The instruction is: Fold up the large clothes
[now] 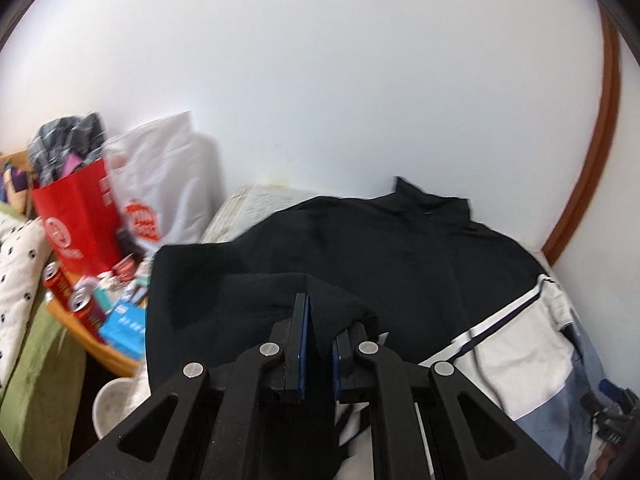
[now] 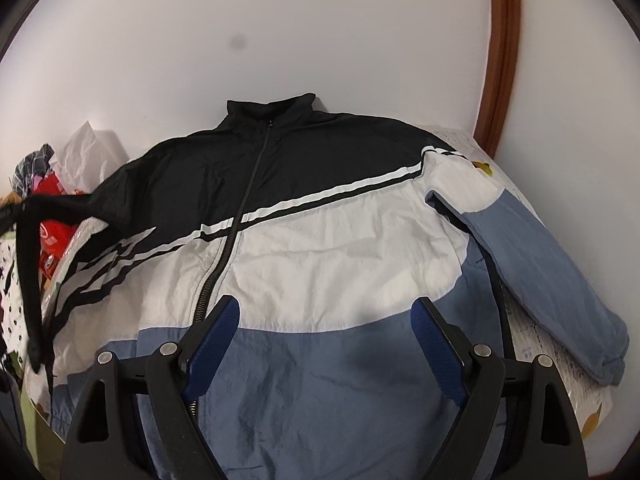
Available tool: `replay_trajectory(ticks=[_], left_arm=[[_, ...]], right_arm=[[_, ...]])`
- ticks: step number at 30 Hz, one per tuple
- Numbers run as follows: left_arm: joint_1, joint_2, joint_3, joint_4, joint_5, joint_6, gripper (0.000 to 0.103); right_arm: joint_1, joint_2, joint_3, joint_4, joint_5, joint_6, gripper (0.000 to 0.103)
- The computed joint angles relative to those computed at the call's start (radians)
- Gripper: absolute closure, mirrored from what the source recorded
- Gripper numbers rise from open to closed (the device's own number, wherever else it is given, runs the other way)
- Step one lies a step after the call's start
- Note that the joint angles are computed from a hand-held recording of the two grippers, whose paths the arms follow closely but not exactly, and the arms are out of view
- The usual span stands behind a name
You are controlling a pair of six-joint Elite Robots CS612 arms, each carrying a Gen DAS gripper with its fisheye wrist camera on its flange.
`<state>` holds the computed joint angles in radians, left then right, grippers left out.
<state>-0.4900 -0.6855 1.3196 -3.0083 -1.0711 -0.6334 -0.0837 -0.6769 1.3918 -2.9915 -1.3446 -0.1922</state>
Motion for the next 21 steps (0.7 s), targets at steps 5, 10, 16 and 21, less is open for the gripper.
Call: replay_trajectory(ticks=[5, 10, 16, 21], left_arm=[[-0.014, 0.052, -0.112, 0.023, -0.036, 0.048, 0.094], [-0.024, 0.113, -0.227, 0.072, -0.107, 0.090, 0.094], [-0.035, 0.176, -0.335, 0.183, -0.170, 0.113, 0.094], [-0.034, 0.197, -0.376, 0.296, -0.230, 0.106, 0.094]], right_arm=[[-0.009, 0.015, -0.026, 0.013, 0.017, -0.021, 0.016], [-0.013, 0.034, -0.058, 0.024, 0.009, -0.041, 0.016], [-0.016, 0.054, -0.087, 0.037, 0.001, -0.057, 0.016], [-0.015, 0.062, -0.095, 0.048, -0.003, -0.075, 0.016]])
